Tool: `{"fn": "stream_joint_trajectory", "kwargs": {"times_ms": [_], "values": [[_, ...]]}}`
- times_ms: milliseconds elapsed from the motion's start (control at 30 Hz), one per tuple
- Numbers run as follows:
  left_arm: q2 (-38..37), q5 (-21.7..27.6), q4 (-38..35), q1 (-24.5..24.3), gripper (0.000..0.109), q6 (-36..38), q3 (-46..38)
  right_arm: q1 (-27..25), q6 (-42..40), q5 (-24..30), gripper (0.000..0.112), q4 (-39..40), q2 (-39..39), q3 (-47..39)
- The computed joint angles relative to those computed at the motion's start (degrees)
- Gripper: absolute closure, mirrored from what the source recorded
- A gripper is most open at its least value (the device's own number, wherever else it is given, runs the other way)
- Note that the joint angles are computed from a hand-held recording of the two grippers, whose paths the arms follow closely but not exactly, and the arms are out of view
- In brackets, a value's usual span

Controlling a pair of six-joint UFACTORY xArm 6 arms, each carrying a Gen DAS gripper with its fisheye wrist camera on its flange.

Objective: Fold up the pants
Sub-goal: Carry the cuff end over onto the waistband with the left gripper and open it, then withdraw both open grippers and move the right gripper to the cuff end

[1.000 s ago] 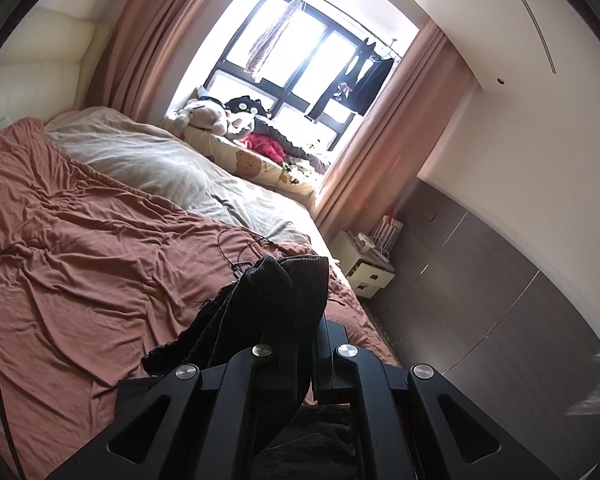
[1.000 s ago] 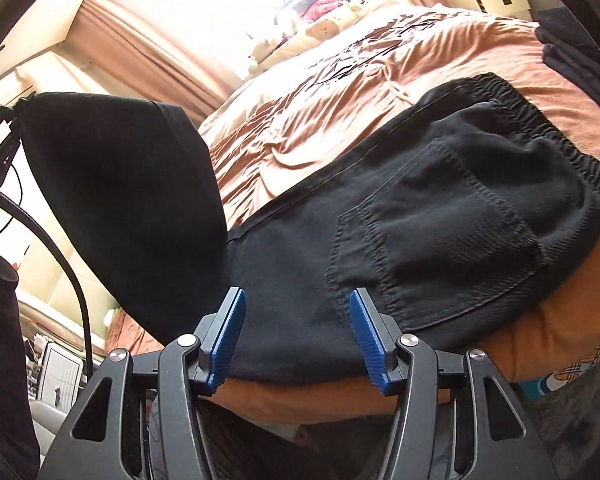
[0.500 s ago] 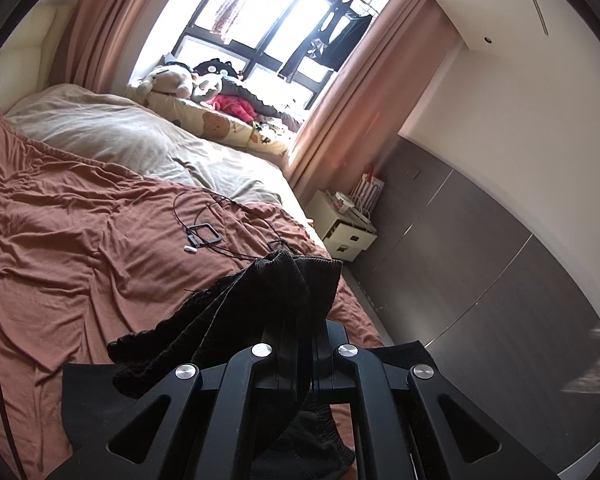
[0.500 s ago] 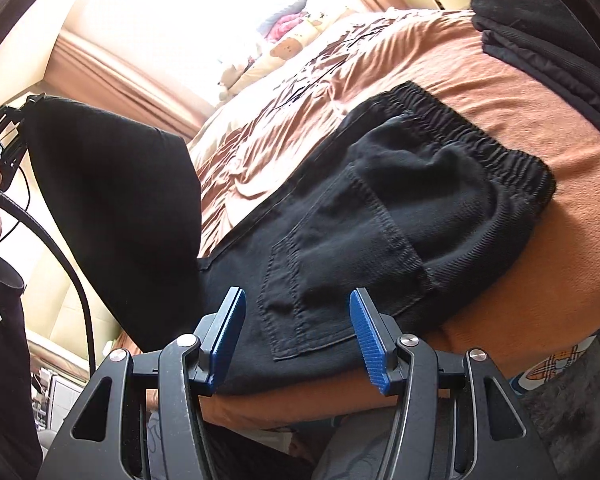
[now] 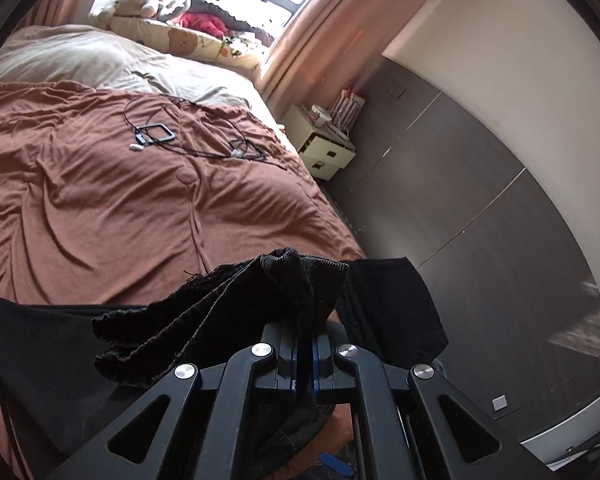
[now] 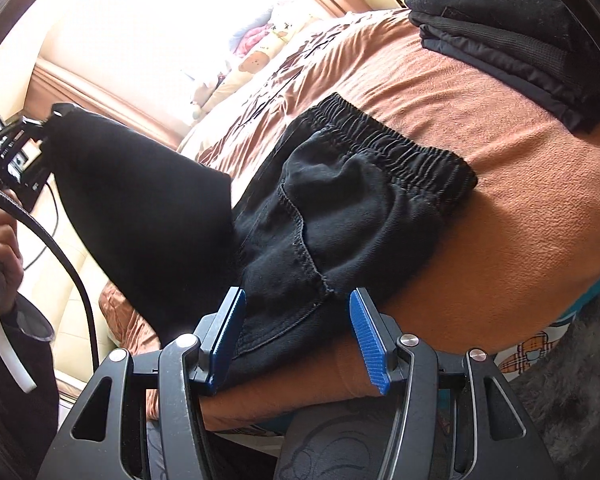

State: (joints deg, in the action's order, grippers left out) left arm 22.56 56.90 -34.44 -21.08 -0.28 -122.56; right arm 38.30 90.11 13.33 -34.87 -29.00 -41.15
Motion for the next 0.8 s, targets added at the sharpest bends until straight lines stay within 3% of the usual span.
{"fn": "stream_joint_trajectory", "kwargs": {"times_ms": [133,233,300,367,467,800], "values": [[-4.9,-0.7,-4.2,-1.3,0.105,3.9,10.7,-0.7,-0.8,0.4,0.060,0.6,-1.8,1.2],[-7.2,1.5,-6.1,-2.1,0.102,6.6,14.8,-0.9,-1.1,1.4,0.060,0.9,-2.8,1.4],[-7.8,4.0,-5.1,-2.6,0.093,8.0,15.6,-1.1,-1.4,2.0,0.060,0.8,-3.3,1.3],[-9.0,5.3,-5.3,-2.3,0.069,9.2,17.3,-1.2,-1.5,2.8,0.060,0.3,-3.9,1.2],[-12.2,4.2,-5.7,-0.8,0.050,11.1,21.5,-1.1,-1.7,4.7,0.060,0.1,-5.5,1.1],[-19.9,2.6,-0.4,8.0,0.046,13.9,30.9,1.5,-11.2,11.9,0.060,3.7,-3.7,-4.9]]}}
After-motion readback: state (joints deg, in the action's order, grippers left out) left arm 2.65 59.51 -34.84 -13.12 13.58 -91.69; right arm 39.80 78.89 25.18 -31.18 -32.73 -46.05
